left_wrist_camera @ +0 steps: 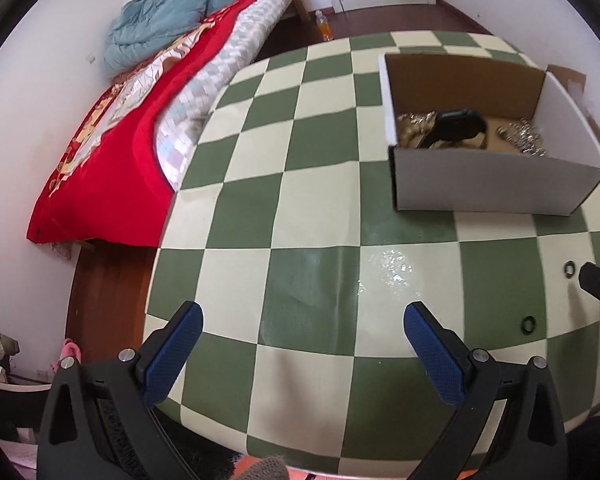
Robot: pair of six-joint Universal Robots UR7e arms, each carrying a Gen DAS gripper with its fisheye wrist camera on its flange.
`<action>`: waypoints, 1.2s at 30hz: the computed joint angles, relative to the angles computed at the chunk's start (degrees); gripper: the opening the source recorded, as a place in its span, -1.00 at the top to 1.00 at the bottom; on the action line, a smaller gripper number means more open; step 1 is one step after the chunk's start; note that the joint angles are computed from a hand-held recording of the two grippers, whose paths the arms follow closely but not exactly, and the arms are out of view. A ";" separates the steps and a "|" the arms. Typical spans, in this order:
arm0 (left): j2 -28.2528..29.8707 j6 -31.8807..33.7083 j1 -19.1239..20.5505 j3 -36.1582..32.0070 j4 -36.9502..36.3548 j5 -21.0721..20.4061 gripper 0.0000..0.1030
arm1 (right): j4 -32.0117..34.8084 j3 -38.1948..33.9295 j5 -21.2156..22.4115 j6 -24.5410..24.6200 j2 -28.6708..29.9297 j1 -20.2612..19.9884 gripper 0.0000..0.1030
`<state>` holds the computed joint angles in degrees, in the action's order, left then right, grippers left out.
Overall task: Organize jewelry
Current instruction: 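Withdraw both tools and move right tool to the small black ring, then grasp the small black ring with right tool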
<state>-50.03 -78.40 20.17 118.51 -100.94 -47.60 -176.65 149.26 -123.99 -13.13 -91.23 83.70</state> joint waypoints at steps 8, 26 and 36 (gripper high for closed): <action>0.55 0.83 1.22 -0.43 -0.12 0.20 -0.99 | -6.65 -1.21 -5.74 -3.09 9.39 2.40 0.24; 6.66 19.89 -0.28 -0.31 -27.78 -13.38 -0.69 | 0.26 3.12 0.79 -3.12 -9.36 -6.78 0.78; 10.87 21.96 0.17 -3.14 -29.58 -15.81 0.00 | 1.89 3.72 1.91 -2.86 -13.44 -8.64 0.78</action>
<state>-39.16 -56.44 20.34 115.37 -130.52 -63.40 -174.76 152.97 -122.08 -15.99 -104.67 75.06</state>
